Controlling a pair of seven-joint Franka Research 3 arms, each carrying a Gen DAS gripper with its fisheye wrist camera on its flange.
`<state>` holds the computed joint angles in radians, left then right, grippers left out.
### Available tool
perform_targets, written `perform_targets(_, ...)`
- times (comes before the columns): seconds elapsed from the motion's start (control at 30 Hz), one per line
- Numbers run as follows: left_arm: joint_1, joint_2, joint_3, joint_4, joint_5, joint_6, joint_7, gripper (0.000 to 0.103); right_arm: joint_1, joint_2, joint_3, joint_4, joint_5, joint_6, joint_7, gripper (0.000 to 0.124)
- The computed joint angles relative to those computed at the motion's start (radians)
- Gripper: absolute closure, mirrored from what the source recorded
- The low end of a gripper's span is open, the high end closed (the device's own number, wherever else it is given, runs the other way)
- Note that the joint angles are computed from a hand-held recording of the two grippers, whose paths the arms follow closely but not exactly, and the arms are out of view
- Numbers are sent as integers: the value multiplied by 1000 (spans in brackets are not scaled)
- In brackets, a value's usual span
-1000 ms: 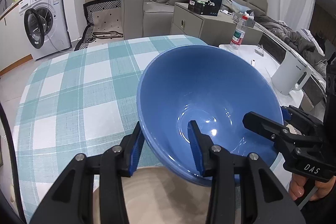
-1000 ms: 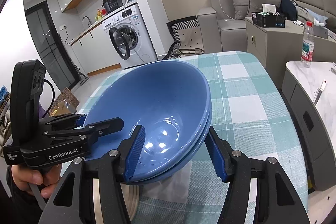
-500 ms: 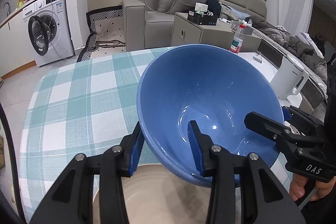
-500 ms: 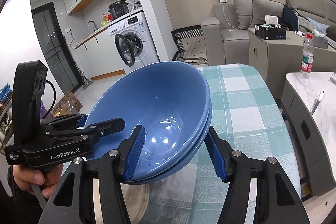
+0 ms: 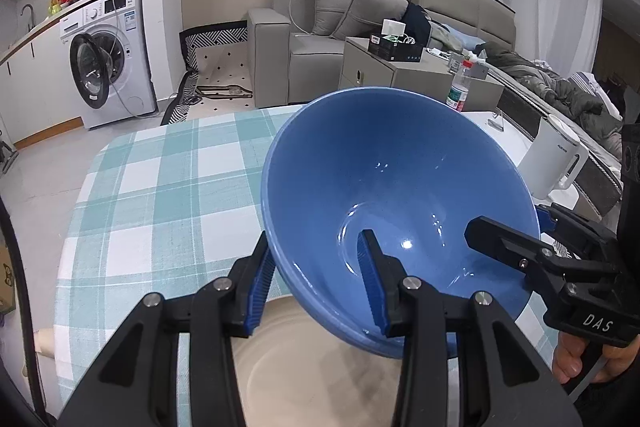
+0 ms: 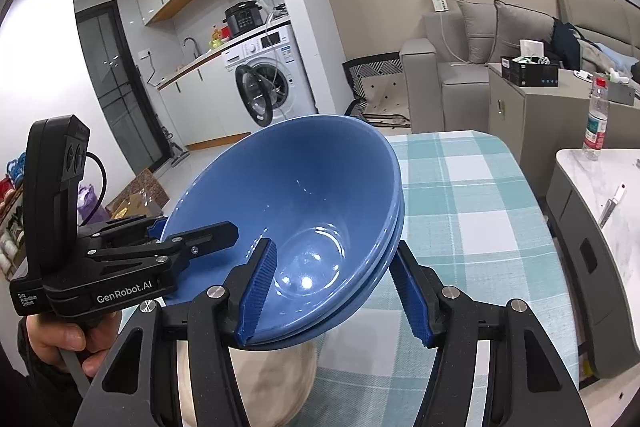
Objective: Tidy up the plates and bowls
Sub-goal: 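Lift and carry the nested blue bowls over the beige plates with the left tool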
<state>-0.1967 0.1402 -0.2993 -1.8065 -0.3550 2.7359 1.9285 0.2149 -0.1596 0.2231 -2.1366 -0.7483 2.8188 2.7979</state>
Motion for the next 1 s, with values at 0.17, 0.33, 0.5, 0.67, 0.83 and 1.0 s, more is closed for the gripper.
perform_targets(0.17, 6, -39, 9, -48, -20, 21, 9, 62, 17, 14, -4, 11, 32, 15, -42, 63)
perform_targets(0.33, 3, -70, 26, -90, -39, 35, 11, 62, 38, 28, -4, 23, 62, 17, -81, 63)
perform_targets(0.5, -2, -97, 43, -131, -58, 47, 15, 62, 62, 46, -6, 38, 82, 11, -105, 63)
perform_targets(0.67, -6, -123, 62, -172, -69, 59, 6, 62, 92, 70, -16, 58, 111, 10, -141, 63)
perform_targets(0.83, -12, -150, 79, -214, -79, 73, 7, 62, 122, 92, -23, 78, 113, -2, -155, 63)
perform_targets(1.0, -19, -165, 94, -243, -67, 78, -8, 62, 150, 104, -30, 89, 110, -19, -156, 63)
